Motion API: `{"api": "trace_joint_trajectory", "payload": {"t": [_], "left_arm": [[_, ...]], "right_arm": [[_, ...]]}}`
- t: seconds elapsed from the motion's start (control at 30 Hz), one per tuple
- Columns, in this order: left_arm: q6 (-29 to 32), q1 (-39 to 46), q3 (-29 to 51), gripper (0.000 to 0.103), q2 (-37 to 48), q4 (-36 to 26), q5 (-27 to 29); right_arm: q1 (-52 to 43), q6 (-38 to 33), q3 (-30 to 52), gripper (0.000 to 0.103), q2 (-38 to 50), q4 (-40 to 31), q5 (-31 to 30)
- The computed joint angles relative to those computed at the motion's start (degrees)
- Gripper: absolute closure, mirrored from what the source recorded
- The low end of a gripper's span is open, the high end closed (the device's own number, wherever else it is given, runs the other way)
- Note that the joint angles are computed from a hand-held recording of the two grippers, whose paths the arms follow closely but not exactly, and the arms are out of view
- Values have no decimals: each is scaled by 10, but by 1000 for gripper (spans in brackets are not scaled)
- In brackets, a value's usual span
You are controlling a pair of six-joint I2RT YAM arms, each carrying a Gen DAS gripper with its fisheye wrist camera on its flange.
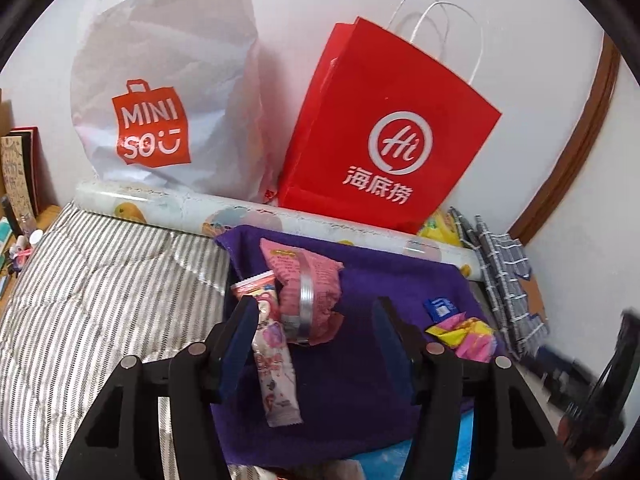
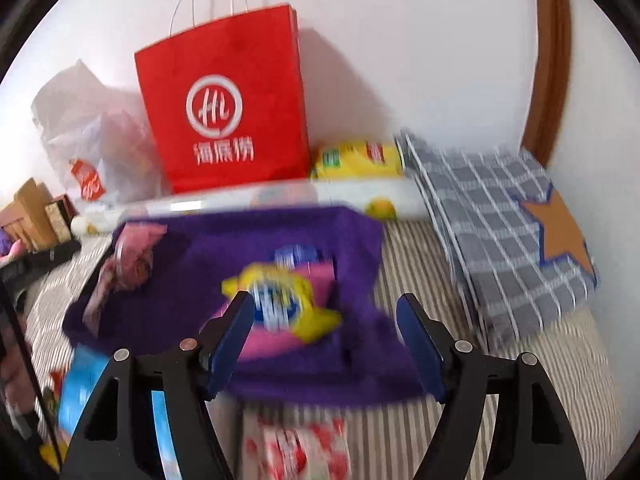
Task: Organize snacks
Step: 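Lower and release the chips bag with right tool while left tool releases the candy stick on the towel, then move right tool to the red-white fruit candy bag on the bed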
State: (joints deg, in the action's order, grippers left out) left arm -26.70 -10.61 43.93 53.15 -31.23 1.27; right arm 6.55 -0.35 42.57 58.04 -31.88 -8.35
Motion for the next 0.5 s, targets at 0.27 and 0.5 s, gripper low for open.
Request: {"api": "trace_joint_trajectory", "payload": {"t": [0.27, 0.5], "left_arm": [[0, -17, 3, 41, -21, -7, -13], [1, -4, 7, 40, -18, -13, -2]], "right_arm": [[-13, -17, -100, 31, -52, -37, -40], [-47, -38, -112, 32, -27, -29, -99]]}}
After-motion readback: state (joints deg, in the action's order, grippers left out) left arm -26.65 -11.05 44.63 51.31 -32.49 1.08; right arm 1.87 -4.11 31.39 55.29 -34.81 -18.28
